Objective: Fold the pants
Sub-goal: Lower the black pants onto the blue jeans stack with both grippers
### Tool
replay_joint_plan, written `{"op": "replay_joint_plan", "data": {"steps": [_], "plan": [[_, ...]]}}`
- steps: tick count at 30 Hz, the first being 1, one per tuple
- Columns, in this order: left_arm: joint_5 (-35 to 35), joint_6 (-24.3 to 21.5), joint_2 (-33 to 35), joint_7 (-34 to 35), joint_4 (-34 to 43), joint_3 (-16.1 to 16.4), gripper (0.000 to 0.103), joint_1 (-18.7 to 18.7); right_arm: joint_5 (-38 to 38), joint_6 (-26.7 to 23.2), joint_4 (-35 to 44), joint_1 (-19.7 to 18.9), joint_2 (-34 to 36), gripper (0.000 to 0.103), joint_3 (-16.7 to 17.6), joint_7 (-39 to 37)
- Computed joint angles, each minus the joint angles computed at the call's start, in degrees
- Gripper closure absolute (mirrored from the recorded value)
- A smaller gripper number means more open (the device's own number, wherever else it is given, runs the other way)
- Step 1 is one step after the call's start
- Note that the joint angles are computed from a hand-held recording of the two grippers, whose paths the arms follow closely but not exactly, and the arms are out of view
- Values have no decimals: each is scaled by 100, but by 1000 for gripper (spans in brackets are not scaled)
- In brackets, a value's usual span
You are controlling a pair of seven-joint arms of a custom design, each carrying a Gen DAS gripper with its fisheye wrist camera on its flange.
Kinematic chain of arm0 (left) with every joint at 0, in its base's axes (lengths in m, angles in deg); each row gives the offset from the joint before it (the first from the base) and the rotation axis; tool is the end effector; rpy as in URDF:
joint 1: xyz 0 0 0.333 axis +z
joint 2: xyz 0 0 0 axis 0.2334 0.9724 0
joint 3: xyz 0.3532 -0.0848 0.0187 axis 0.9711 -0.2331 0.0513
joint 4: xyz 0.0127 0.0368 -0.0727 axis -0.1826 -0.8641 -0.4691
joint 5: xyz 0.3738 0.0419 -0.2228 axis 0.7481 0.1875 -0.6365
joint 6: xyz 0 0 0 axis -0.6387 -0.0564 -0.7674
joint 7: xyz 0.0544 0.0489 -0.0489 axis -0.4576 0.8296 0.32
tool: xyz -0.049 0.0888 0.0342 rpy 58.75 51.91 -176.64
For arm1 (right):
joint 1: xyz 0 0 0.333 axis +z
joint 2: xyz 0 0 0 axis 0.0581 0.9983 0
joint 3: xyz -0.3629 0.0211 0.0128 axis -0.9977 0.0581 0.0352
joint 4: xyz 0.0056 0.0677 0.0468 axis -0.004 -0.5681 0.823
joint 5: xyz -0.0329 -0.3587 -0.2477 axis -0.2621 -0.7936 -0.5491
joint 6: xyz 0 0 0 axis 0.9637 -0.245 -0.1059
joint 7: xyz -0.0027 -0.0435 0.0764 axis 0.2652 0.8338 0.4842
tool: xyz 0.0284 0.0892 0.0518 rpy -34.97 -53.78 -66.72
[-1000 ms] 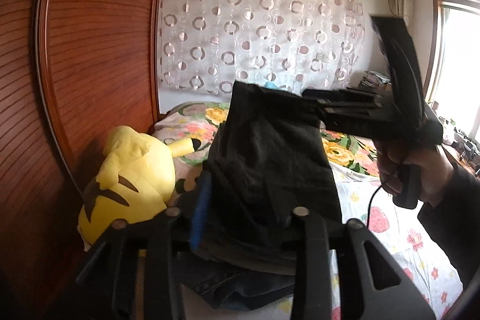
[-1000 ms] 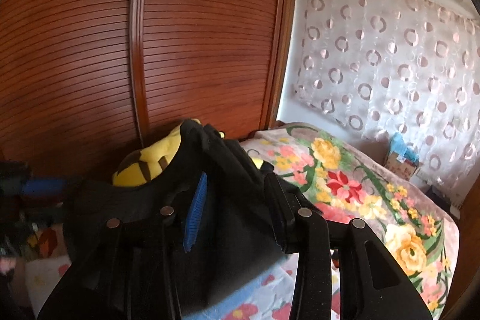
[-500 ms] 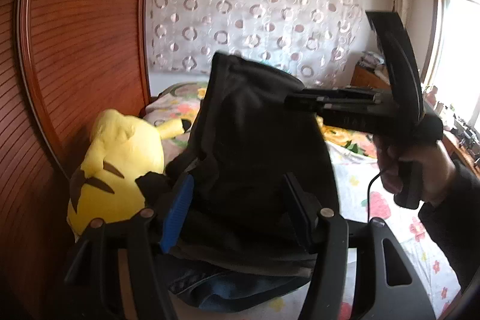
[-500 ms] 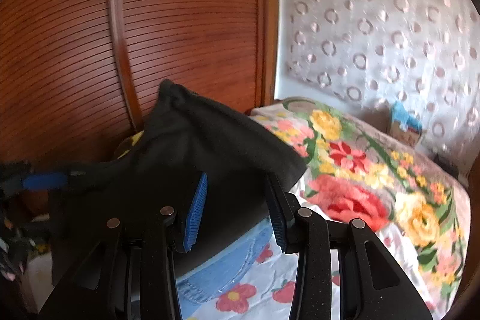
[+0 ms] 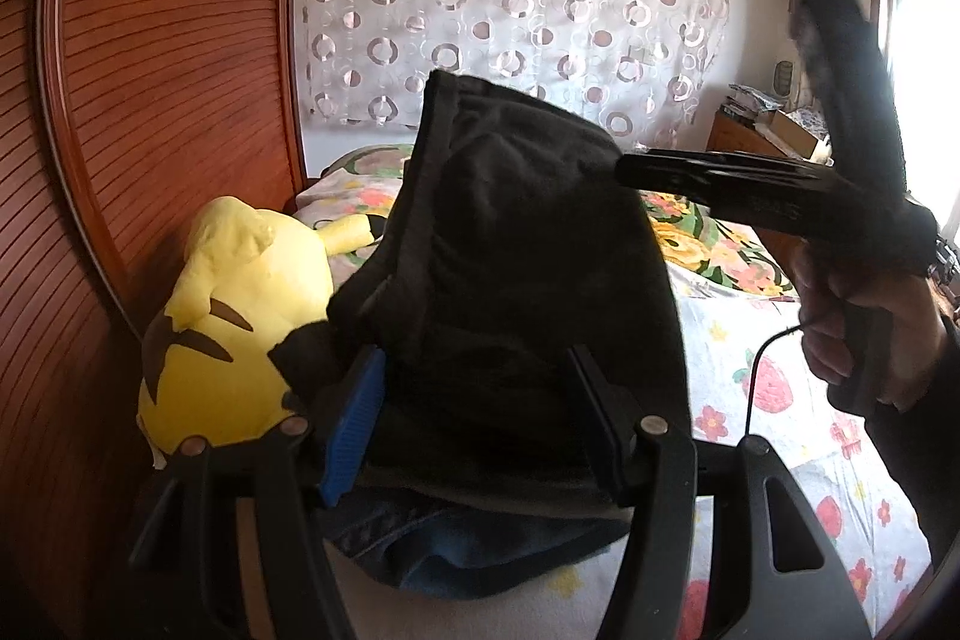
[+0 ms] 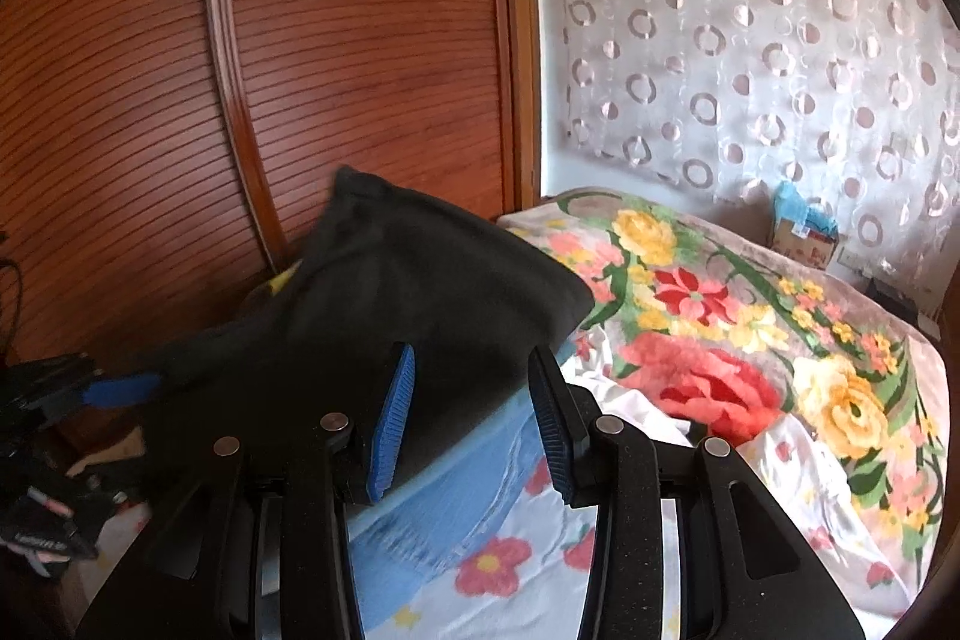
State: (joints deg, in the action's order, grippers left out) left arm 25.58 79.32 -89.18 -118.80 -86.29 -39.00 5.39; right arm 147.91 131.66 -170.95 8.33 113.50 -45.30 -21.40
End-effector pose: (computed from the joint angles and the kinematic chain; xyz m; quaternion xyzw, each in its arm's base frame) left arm 0.5034 -0.1891 0.3686 -0.7865 0.4338 -0.2554 0.3579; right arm 0.7327 0.2060 0.4285 -0.8774 0.1243 -0.0293 0.4625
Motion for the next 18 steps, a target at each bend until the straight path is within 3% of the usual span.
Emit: {"op": "replay_joint_plan", "data": {"steps": [5, 18], "plan": [[-291, -424, -137, 288, -20, -169, 43, -169, 444, -172, -745, -236, -663, 64, -107, -460], [-599, -1022, -530, 541, 20, -599, 43, -659, 1133, -722, -2128, -439, -2000, 64, -965, -1110]]}}
